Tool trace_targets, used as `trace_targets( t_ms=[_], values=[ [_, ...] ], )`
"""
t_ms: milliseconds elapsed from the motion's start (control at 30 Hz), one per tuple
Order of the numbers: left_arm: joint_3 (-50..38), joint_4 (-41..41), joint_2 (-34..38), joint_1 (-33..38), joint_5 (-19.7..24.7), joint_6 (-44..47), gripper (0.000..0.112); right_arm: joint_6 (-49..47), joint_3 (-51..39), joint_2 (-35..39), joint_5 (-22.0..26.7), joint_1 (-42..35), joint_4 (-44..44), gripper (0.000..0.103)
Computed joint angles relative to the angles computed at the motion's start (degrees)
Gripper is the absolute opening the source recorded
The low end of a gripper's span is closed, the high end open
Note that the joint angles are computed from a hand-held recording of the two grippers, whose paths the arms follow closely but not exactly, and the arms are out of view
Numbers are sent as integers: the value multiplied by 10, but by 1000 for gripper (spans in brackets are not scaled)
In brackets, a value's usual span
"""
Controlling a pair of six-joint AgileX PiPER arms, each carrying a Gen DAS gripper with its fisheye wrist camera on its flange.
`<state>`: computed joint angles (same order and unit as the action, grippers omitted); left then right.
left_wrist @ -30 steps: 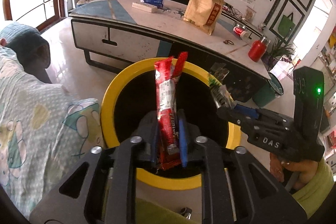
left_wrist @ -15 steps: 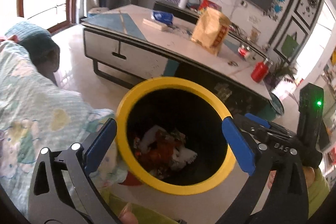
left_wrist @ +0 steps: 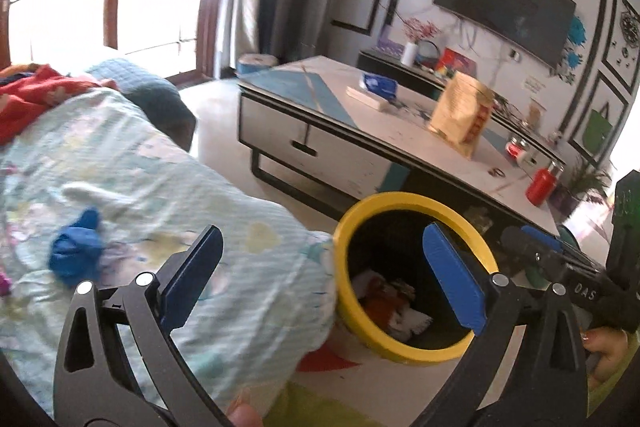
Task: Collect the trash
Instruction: 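Move both tools back over the remaining trash on the bed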
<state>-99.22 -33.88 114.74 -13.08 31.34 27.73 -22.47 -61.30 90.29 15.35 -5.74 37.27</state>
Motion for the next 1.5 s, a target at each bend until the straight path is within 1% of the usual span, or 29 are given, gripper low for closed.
trace_targets(
  t_ms=[133,267,467,833,933,1100,1300,1400,1500],
  values=[
    [37,-14,-29,22,-27,12,92,64,-26,8,6,48,-76,83],
    [66,-26,-52,44,-53,25,92,100,-50,18,14,84,-126,83],
    [92,-55,-72,83,-62,44,92,159,-103,42,36,144,-196,83],
    [125,-82,-93,143,-88,59,92,202,-211,108,75,227,-257,83],
    [125,-96,-91,164,-86,64,92,214,-246,130,88,244,-273,83],
    [121,-97,-86,196,-85,48,92,222,-301,166,114,266,-288,83],
    [102,-82,-68,240,-75,7,92,212,-360,211,141,285,-283,83],
    [91,-70,-57,260,-66,-17,92,206,-404,244,159,294,-280,83],
    [76,-60,-43,279,-54,-40,92,198,-463,285,190,301,-270,83]
  ],
)
